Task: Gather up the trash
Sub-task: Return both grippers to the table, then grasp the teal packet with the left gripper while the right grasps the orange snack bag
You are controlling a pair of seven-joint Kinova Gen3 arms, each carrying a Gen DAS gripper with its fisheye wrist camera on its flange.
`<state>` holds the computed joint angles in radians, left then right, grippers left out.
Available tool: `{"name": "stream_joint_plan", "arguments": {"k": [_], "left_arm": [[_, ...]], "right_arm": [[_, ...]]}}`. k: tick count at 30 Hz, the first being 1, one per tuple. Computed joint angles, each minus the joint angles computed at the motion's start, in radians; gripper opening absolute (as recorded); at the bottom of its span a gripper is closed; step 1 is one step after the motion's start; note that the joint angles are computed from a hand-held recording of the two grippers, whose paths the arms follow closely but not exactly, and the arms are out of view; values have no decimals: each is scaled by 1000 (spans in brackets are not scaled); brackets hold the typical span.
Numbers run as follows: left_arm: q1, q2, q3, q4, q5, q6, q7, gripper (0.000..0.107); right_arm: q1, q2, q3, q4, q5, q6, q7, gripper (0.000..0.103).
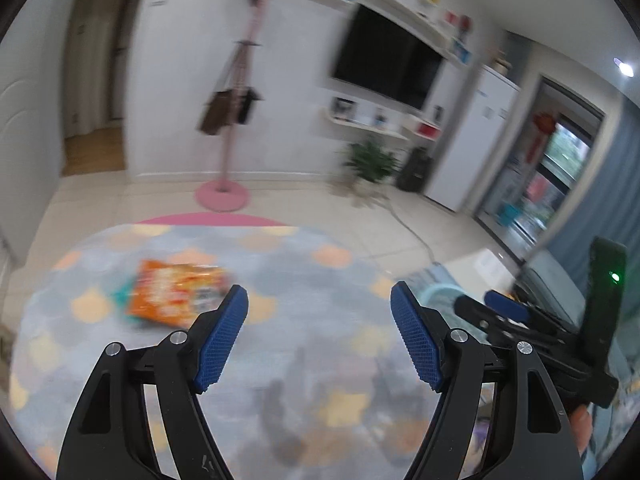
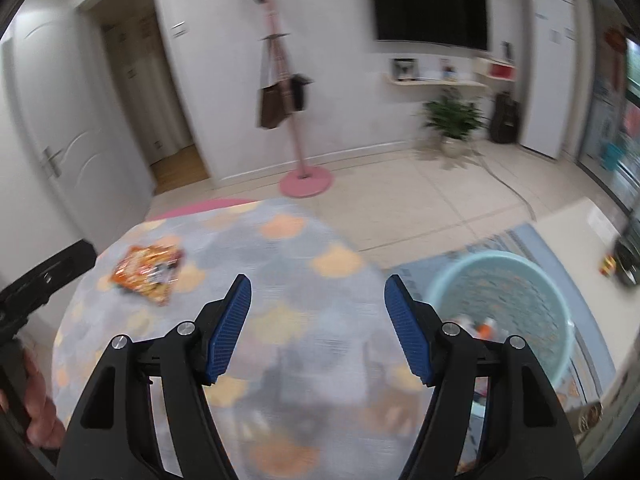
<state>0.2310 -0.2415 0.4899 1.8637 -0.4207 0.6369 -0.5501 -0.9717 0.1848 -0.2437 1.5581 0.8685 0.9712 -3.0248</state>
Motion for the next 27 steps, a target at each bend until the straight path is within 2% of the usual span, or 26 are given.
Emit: {"name": "stream_joint_plan", "arguments": {"k": [2,4,7,11,18,23,24,27], "left_arm": [[-4,-32,-55,26,28,10,-25,72],[-17,-73,-116,64,67,14,-66,72],[-57,-109,-168,96,112,32,-122,71],[-103,-114,-226,114,164,40,-209,71],[-133,-73,-319,139,266,-5,-377,69],[-117,-35,-400,152,371,-50,-515,67],[-120,-32,-405,158,388,-59,-531,67],[-122,-30,-419,174,439,-80,-580,67]], "right_arm": [[-28,43,4,-50,-1,0,35,65],[-45,99,-1,-117,-1,-4,89,59],[-63,171,7,-206,-46,-45,190,51],[-97,276,24,-339,-93,-52,311,47],[-138,407,71,-498,-174,-53,457,47],[-156,470,106,-582,-241,-27,562,50],[-160,491,112,-616,-256,-10,588,53],[-178,532,150,-680,-284,25,633,53]]}}
